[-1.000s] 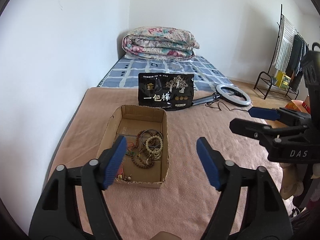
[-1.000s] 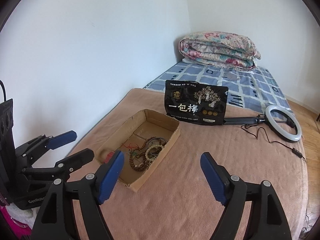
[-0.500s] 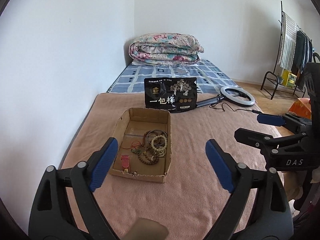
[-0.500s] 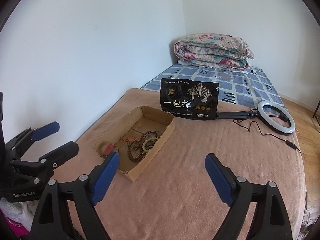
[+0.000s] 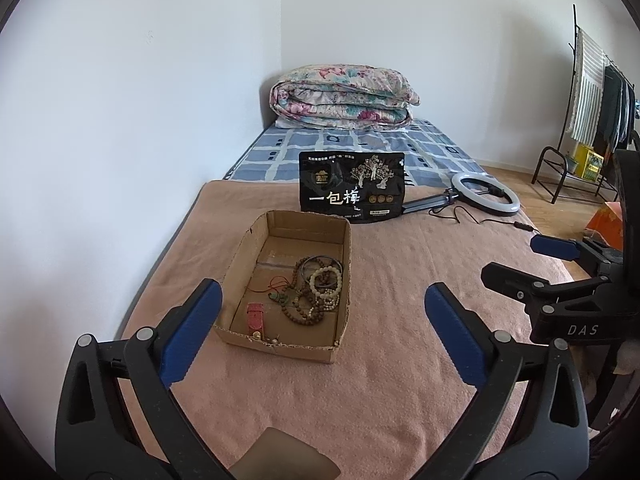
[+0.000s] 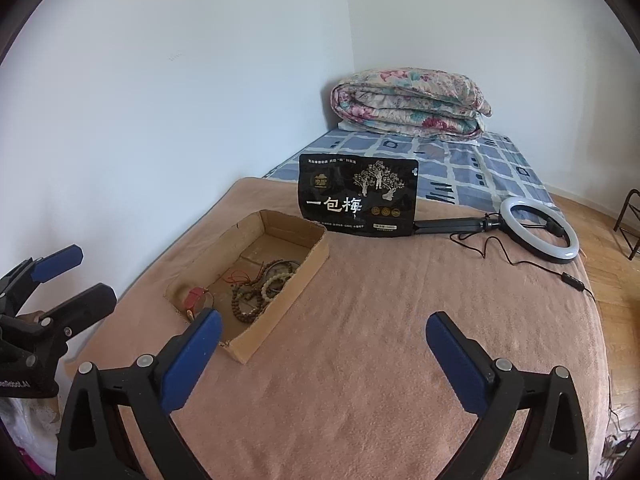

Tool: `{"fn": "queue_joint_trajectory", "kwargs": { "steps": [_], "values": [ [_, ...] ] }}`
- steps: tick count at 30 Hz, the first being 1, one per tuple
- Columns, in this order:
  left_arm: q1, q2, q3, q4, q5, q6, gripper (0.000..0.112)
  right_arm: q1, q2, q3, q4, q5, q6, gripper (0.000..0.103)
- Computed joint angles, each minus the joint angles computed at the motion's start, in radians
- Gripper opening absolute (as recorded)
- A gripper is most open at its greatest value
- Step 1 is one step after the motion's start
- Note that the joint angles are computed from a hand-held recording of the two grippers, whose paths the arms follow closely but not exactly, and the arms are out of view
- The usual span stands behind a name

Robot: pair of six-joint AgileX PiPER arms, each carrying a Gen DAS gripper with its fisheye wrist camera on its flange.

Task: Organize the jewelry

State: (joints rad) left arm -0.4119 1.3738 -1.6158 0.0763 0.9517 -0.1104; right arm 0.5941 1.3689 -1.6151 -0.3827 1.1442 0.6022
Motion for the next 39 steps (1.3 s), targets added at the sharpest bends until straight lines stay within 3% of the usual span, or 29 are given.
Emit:
{"fn": "queue_joint_trajectory", "kwargs": {
  "steps": [9,39],
  "values": [
    [-0.052,-0.002,0.023,0.066,-0.009,-0.041,0.103,0.001,-0.009,0.032,-0.025,0.006,0.005,0.103],
    [-0.02,-0.001,0.021,0.038,-0.016,-0.039,0.103,0.011,-0.001,0.027,-0.027,0.008,0.018,0.103]
  ]
}}
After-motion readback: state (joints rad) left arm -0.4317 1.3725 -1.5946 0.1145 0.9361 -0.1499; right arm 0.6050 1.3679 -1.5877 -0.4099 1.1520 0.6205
